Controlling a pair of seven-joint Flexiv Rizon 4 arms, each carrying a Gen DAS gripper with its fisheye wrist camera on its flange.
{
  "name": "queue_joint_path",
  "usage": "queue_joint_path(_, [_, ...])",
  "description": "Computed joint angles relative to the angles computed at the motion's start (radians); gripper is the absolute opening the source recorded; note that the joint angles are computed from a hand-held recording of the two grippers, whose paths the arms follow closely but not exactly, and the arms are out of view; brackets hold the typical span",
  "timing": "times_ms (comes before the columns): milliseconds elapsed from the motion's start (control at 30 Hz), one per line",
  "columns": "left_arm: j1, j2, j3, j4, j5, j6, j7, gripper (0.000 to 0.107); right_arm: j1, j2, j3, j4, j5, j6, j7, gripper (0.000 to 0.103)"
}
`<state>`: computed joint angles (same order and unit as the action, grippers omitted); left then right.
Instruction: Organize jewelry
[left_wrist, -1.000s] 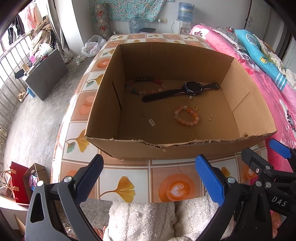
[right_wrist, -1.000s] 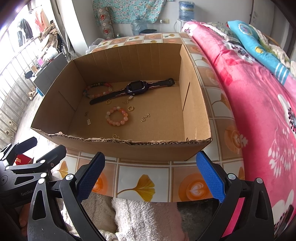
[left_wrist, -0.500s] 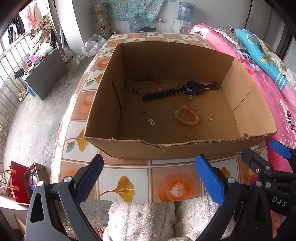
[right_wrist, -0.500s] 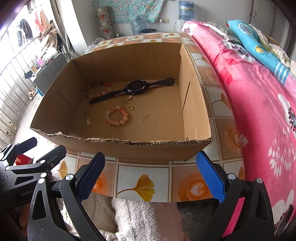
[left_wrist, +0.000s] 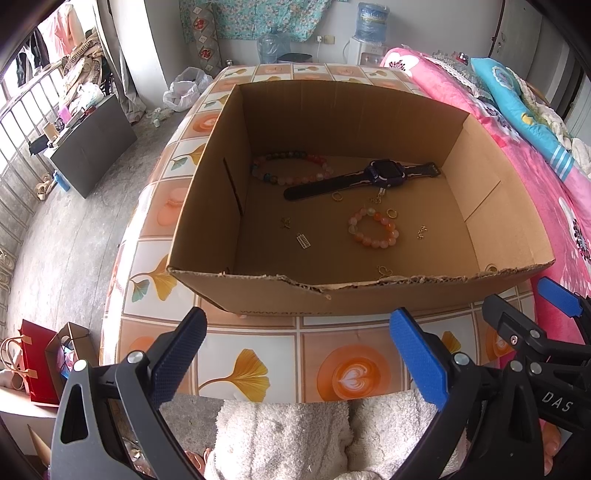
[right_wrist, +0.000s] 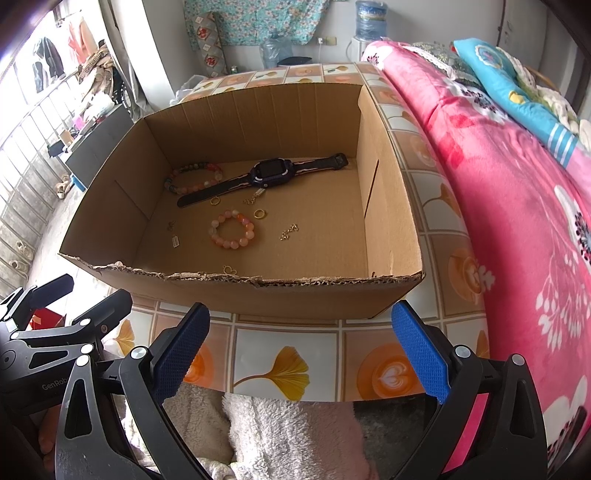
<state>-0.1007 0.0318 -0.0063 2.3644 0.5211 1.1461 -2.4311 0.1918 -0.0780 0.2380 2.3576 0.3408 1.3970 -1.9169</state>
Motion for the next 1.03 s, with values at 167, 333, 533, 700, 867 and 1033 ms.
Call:
queue_joint_path(167, [0.001,0.001,0.000,0.001,-0.002,0.000,0.003,0.097,0.001,-0.001,0.000,0.001,-0.001,0.002,0.003,0.095])
queue_joint_path(333, [0.002,0.001,0.000,0.002,-0.003,0.002,0.005,0.097,0.002,-0.002,0.000,0.001,-0.005,0.004,0.006,0.095])
queue_joint_path(533, [0.003,0.001,0.000,0.001,-0.002,0.000,0.005,0.097,-0.003,-0.002,0.003,-0.006,0.009,-0.004,-0.008,0.095])
queue_joint_path(700, [0.005,-0.003,0.003,0.007,-0.012,0.008,0.014,0.097,0.003,-0.004,0.003,0.001,0.004,0.007,0.006,0.095])
queue_joint_path(867, [0.006,-0.007,0.006,0.012,-0.022,0.019,0.023,0.097,0.013,0.001,-0.001,0.015,-0.024,0.013,0.042,0.095])
queue_joint_path(1033, [0.008,-0.009,0.012,0.020,-0.040,0.029,0.047,0.097,0.016,0.003,0.001,0.023,-0.042,0.020,0.070,0.095])
